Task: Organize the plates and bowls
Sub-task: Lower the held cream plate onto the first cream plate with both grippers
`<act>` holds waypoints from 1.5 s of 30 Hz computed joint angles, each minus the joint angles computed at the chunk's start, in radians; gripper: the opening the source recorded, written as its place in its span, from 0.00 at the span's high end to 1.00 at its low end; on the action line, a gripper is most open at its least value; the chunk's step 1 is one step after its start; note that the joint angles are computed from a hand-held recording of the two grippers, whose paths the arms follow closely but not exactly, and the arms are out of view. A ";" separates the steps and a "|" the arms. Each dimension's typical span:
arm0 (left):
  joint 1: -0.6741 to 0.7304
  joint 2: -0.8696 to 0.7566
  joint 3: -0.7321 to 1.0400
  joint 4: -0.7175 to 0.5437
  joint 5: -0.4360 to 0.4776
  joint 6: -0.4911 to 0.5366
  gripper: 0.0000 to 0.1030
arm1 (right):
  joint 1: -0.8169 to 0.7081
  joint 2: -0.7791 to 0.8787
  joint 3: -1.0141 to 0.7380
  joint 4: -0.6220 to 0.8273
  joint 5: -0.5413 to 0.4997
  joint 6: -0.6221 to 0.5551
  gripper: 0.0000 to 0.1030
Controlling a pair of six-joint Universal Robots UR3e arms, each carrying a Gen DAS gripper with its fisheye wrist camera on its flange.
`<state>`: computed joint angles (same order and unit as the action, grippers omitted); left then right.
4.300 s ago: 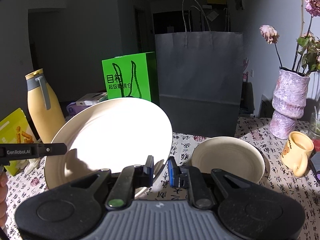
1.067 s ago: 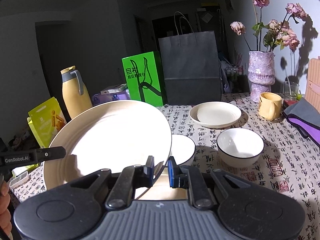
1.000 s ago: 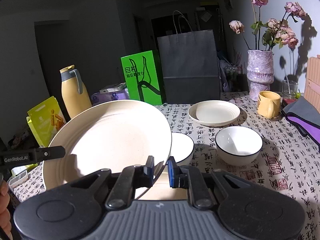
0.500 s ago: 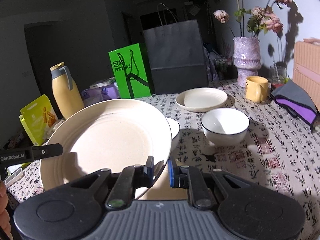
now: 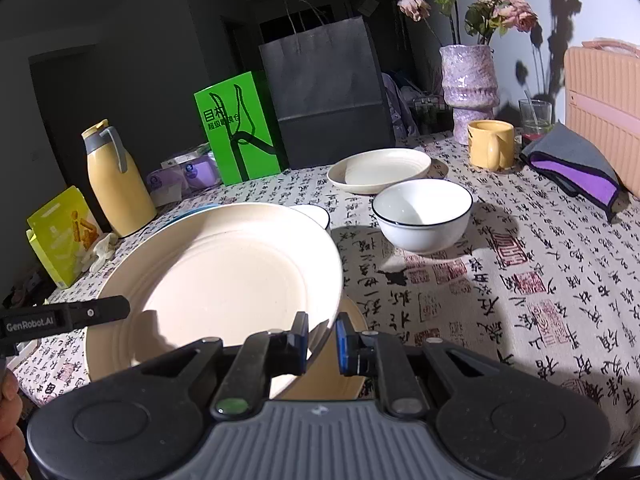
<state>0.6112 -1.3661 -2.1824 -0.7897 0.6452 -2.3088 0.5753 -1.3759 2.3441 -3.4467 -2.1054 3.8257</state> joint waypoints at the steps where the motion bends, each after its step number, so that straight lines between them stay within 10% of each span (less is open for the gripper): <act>1: -0.003 -0.002 -0.003 0.004 0.004 -0.001 0.87 | 0.000 0.003 0.003 -0.004 0.001 0.004 0.86; 45: -0.112 -0.135 -0.093 0.292 0.169 -0.075 0.87 | 0.042 0.117 -0.082 0.142 -0.075 0.047 0.86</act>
